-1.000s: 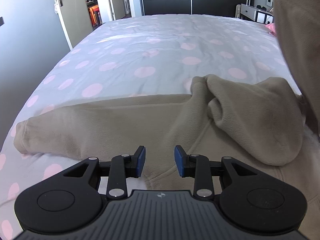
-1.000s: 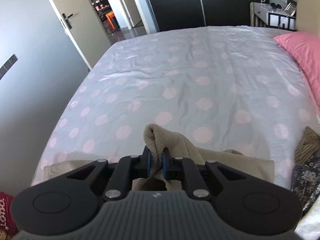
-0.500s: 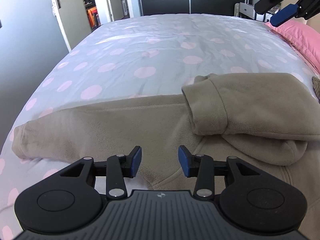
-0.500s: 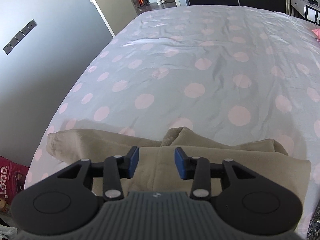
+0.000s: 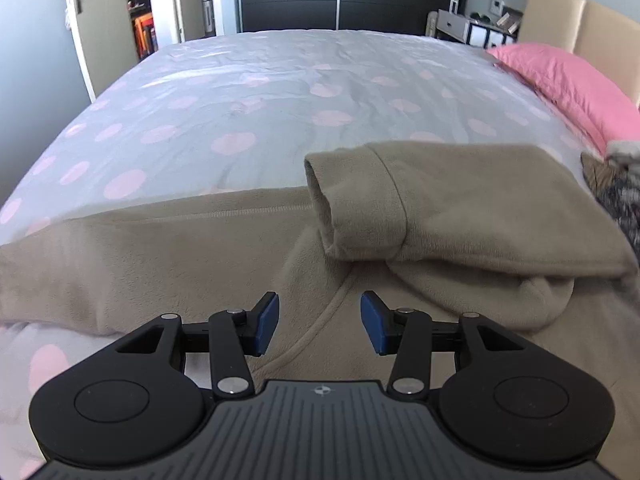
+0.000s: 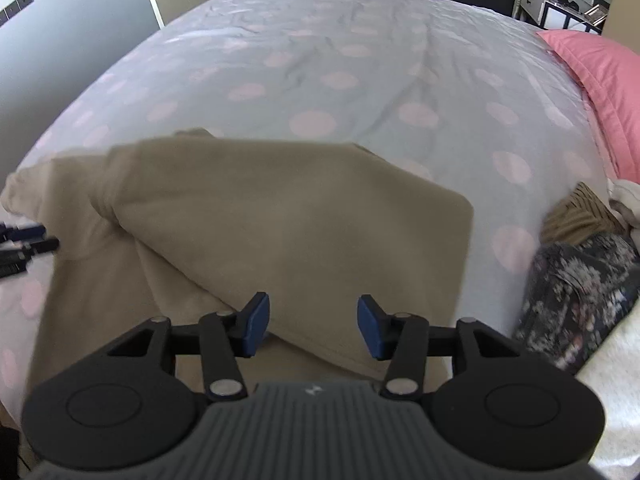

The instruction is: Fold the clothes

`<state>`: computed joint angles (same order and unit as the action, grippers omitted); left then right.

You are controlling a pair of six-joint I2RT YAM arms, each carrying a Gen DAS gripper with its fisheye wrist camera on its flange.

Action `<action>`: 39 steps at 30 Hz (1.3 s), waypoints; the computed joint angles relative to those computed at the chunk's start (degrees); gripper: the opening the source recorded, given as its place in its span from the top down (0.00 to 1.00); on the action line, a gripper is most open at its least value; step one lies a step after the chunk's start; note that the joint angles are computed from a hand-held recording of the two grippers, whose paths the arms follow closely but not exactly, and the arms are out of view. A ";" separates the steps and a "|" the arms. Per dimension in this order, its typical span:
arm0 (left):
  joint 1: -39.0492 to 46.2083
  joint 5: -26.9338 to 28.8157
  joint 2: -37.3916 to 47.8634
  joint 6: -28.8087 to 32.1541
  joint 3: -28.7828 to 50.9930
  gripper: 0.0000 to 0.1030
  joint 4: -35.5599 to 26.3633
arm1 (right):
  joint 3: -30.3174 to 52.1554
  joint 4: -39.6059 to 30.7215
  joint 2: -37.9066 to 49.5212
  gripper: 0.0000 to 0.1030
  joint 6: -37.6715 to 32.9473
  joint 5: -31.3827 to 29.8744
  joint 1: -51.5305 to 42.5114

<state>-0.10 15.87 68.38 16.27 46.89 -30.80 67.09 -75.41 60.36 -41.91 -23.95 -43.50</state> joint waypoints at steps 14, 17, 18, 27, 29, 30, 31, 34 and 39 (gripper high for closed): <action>-7.31 0.79 17.84 -22.42 10.09 0.56 7.61 | -33.71 29.43 -19.25 0.78 -21.35 8.63 -8.13; -10.77 -4.80 21.32 -22.59 11.54 0.80 6.59 | -34.56 32.78 -15.51 0.83 -23.84 6.91 -11.96; -11.57 -6.63 22.98 -22.70 12.35 0.86 5.98 | -34.86 34.09 -14.18 0.84 -23.57 7.06 -12.13; -11.48 -9.62 23.04 -17.95 13.41 0.82 2.48 | -34.45 34.93 -12.10 0.75 -29.85 4.43 -15.25; -11.28 -10.51 19.18 -13.95 13.01 0.80 -0.10 | -29.10 27.16 -10.82 0.54 -34.70 -0.54 -20.70; -11.34 -11.58 16.93 -12.01 12.51 0.78 -0.99 | -25.75 22.28 -9.66 0.52 -36.86 -2.96 -23.44; -11.78 -13.10 14.57 -10.39 11.64 0.78 -1.24 | -22.38 17.45 -8.41 0.52 -38.91 -5.63 -26.12; -14.32 -16.22 7.59 -6.70 9.13 0.78 -0.72 | -13.27 4.88 -4.34 0.54 -42.25 -14.84 -31.25; -18.83 -13.18 9.87 -12.85 11.96 0.78 5.37 | -16.23 19.12 -9.72 0.69 -12.11 -20.85 -16.55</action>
<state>-18.93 2.69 78.24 3.42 58.85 -25.43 50.86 -56.28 50.64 -54.02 -44.80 -60.05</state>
